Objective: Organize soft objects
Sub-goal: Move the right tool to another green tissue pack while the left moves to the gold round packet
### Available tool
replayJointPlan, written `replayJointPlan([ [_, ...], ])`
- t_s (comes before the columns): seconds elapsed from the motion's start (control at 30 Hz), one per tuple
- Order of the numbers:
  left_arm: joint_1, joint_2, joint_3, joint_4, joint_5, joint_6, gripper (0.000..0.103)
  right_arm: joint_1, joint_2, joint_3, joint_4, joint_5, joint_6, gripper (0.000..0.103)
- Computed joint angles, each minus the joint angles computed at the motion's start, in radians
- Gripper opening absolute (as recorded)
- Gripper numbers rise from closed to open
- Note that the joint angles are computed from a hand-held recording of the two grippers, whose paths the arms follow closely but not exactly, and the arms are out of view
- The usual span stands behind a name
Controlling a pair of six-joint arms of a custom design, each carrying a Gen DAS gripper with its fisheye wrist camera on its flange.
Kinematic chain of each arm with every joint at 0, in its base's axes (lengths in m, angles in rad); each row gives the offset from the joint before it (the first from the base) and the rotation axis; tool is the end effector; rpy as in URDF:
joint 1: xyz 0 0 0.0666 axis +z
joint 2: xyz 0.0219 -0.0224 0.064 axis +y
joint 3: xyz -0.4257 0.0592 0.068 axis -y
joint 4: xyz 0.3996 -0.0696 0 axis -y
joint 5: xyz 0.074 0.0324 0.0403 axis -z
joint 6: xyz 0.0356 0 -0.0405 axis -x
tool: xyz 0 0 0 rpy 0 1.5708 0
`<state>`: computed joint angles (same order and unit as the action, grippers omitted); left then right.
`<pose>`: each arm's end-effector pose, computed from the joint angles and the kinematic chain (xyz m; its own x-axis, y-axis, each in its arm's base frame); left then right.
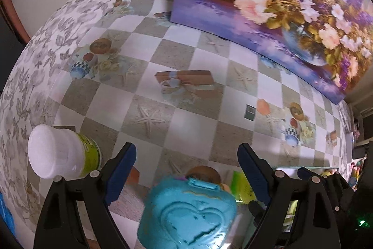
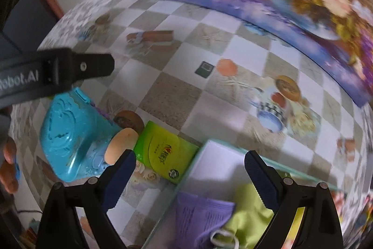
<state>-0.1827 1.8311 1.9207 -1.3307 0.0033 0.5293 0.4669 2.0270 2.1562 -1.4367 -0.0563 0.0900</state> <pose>0.6199 -0.1151 0.4565 -0.8953 -0.3480 -0.2779 -0.3121 0.9354 -0.1662 0.6200 0.3143 0.4285 -0.8171 -0.5124 -0.2641 -0.5381 0.8423 0.0307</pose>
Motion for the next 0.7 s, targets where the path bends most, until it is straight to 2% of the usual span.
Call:
replayJointPlan([
  [0.33,0.016,0.001,-0.007,-0.026,-0.001,-0.028,0.089,0.020,0.048,0.043,-0.051,0.051,0.162,0.096],
  [0.43,0.021,-0.008,-0.017,-0.017,0.006,-0.022,0.089,0.032,0.040,0.029,-0.031,0.109,0.201,0.096],
  [0.57,0.028,-0.013,-0.030,-0.014,0.011,-0.012,0.089,0.041,0.029,0.010,-0.003,0.101,0.231,0.096],
  [0.7,0.040,-0.027,-0.049,-0.001,0.016,0.003,0.089,0.060,0.041,0.006,-0.008,0.163,0.299,0.096],
])
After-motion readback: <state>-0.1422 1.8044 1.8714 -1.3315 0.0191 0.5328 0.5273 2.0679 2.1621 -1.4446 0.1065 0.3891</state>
